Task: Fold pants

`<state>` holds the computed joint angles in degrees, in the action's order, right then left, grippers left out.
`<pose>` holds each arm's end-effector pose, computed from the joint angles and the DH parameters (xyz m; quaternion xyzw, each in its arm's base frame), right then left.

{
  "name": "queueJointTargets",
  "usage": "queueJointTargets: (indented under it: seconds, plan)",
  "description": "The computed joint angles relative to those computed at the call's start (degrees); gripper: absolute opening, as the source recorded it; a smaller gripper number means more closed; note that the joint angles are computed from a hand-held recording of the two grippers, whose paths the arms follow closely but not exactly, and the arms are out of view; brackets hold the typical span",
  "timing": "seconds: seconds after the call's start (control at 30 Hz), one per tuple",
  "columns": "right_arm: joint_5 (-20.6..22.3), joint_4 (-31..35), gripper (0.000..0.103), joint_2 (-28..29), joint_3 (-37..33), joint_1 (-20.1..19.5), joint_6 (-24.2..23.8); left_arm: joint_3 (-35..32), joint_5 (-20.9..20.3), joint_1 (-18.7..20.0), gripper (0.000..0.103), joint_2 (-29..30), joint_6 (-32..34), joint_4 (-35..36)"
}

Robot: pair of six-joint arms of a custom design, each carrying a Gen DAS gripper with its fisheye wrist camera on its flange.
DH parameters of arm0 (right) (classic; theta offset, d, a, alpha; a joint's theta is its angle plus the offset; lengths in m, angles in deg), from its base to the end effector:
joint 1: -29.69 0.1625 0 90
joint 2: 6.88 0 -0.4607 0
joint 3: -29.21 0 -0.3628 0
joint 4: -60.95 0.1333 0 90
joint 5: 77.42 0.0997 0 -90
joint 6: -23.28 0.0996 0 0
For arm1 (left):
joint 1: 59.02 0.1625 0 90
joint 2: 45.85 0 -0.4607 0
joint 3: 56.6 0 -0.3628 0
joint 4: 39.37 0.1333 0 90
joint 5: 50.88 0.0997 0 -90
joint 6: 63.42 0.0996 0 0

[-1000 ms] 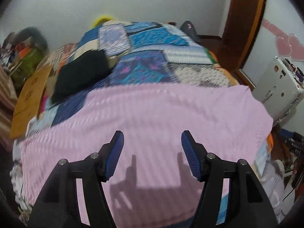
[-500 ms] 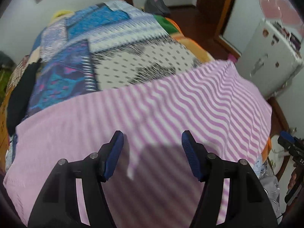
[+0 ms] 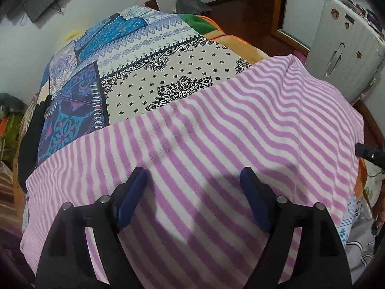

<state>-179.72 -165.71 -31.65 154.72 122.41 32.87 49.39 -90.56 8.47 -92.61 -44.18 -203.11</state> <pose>0.1351 -0.4827 -0.0212 -0.0896 -0.9421 0.3157 0.0685 -0.0410 -0.6473 0.1498 0.2698 0.8581 -0.1263 0.4183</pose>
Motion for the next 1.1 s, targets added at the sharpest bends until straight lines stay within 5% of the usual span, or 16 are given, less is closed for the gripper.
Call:
queueJointTargets:
  seconds: [0.37, 0.53, 0.63, 1.1]
  plan:
    - [0.8, -4.4, 0.064, 1.0, -2.5, -0.5, -1.4, 0.8, -0.1, 0.1, 0.087, 0.5, 2.1, -3.2]
    - [0.4, -4.8, 0.039, 1.1, -4.7, -0.2, -2.8, 1.0, -0.4, 0.2, 0.088, 0.7, 2.8, -4.3]
    - [0.1, -6.2, 0.01, 1.2, -5.2, -0.2, -2.8, 1.1, -0.6, 0.3, 0.088, 0.6, 2.9, -4.5]
    - [-1.7, -4.8, 0.007, -3.2, -6.9, 8.6, -7.1, 3.6, -5.2, -0.1, 0.087, -6.2, 0.1, -5.1]
